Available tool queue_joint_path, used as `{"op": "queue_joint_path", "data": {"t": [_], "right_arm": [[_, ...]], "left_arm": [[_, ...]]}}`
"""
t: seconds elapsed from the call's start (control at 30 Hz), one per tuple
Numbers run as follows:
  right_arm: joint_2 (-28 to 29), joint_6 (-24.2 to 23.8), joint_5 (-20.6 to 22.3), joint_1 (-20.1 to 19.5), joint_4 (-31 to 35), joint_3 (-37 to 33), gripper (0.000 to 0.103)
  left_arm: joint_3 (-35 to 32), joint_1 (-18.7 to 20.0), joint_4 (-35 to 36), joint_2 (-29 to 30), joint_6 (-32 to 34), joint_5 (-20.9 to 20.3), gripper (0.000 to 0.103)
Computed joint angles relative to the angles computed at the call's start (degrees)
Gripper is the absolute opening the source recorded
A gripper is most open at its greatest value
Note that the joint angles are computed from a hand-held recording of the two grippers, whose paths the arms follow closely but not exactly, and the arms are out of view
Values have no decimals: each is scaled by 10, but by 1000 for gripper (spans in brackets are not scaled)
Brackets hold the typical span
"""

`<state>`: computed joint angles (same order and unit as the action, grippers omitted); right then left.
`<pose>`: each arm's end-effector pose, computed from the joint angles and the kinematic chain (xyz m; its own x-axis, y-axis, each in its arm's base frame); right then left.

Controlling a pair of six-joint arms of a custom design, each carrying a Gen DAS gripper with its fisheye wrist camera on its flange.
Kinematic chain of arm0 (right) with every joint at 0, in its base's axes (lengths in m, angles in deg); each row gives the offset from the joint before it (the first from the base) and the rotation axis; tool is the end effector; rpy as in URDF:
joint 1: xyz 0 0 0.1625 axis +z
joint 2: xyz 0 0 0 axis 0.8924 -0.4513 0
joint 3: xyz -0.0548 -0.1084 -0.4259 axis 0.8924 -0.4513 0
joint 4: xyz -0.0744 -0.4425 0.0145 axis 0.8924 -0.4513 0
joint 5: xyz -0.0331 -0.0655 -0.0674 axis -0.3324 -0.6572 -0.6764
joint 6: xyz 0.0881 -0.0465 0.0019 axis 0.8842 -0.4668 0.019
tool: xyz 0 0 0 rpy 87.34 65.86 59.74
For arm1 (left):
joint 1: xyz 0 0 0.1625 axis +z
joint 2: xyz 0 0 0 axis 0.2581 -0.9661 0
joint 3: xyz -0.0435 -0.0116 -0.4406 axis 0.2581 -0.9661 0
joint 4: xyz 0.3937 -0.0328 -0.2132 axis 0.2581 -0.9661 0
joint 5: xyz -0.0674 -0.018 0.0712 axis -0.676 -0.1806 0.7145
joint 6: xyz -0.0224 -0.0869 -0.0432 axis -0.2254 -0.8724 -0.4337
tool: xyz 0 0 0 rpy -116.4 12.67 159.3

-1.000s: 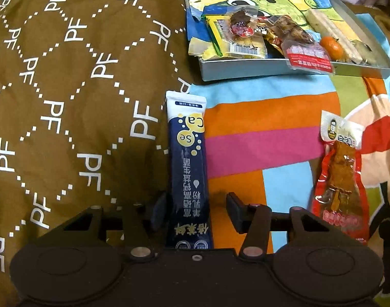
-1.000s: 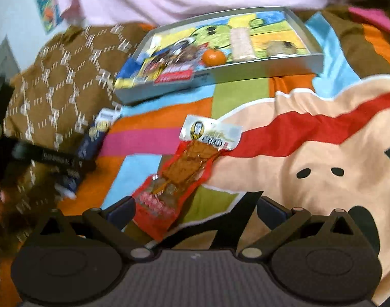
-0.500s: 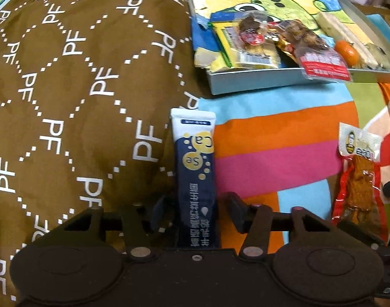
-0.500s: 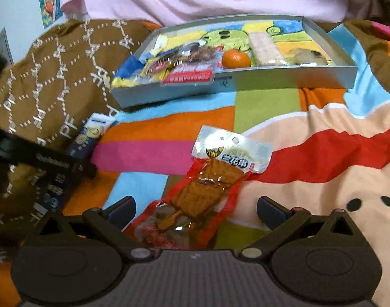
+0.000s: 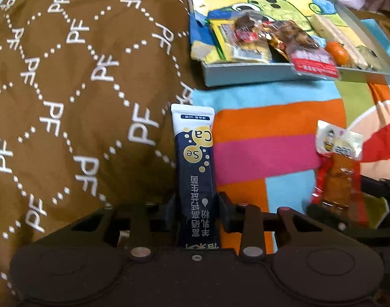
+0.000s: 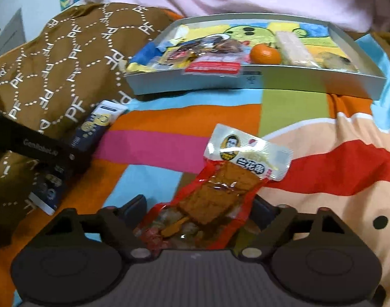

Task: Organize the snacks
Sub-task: 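Close the right gripper on the red spicy-strip packet while the left holds the blue tube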

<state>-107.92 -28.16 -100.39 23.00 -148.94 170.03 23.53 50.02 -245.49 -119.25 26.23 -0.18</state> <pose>0.0695 -0.7274 0.0363 -0.7069 -0.3999 0.5835 -0.6783 0.6171 -0.3989 -0.1167 -0.7495 0.0579 -0.6941 -0.0173 -0.7196 0.4116 0.8106 -0.4166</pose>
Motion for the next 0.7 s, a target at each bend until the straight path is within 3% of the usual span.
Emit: {"op": "queue_joint_path", "data": {"t": [0.1,0.3,0.47,0.53,0.7], "right_arm": [[-15,2,7,-1,46,1,71],[-51,-39,0,0,132,15,66],[-75,-57,-18,0,136,41,65],[-81,-42,-10,-2,135,47,67],[-70,44,22,-9,116,36,86]], "left_arm": [[9,-3,4,-2,-5,-5,36],[31,-6,55,-22,-51,-39,36],[48,-9,68,-30,-56,-59,36],[52,-10,58,-28,-45,-54,37],[56,-10,44,-29,-45,-51,37]]}}
